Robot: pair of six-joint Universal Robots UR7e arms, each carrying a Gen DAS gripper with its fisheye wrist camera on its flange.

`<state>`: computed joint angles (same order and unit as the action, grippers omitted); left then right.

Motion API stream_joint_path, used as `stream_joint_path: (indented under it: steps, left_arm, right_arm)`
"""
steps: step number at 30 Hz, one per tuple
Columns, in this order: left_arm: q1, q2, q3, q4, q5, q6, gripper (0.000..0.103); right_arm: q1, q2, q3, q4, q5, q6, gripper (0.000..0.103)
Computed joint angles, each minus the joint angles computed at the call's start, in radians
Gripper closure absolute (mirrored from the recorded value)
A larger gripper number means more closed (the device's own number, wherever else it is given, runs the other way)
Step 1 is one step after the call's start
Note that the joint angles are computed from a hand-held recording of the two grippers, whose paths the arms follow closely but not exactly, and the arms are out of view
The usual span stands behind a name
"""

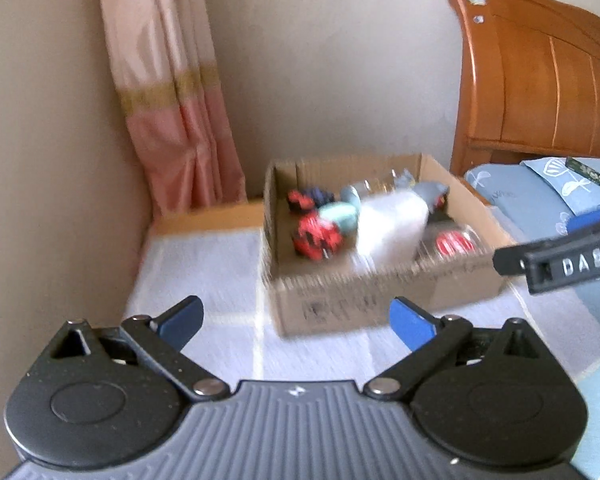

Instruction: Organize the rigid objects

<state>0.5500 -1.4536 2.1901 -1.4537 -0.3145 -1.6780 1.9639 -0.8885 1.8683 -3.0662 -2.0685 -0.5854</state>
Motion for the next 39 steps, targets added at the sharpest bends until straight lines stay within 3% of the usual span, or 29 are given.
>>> stream_joint_path:
  steps: [6,9,16,28,39]
  left_arm:
    - [-0.017,0.022,0.016,0.004,-0.138,-0.118,0.004]
    - [-0.039,0.032,0.017,0.028,-0.171,-0.139,0.004]
    - [-0.107,0.052,-0.021,0.141,-0.188,-0.207,0.004]
    - [-0.178,0.09,-0.1,0.33,-0.195,-0.33,0.004]
    - [-0.181,0.101,-0.109,0.348,-0.203,-0.347,0.004]
  right_arm:
    - [-0.022,-0.031,0.15,-0.173,-0.067,0.055,0.0]
    - [-0.03,-0.053,0.202,-0.193,-0.085,0.088,0.0]
    - [-0.007,-0.106,0.272,-0.204,-0.112,0.085,0.0]
    - [0.044,-0.185,0.313,-0.218,-0.074,0.074,0.0]
    - [0.044,-0.187,0.315,-0.232,-0.067,0.071,0.0]
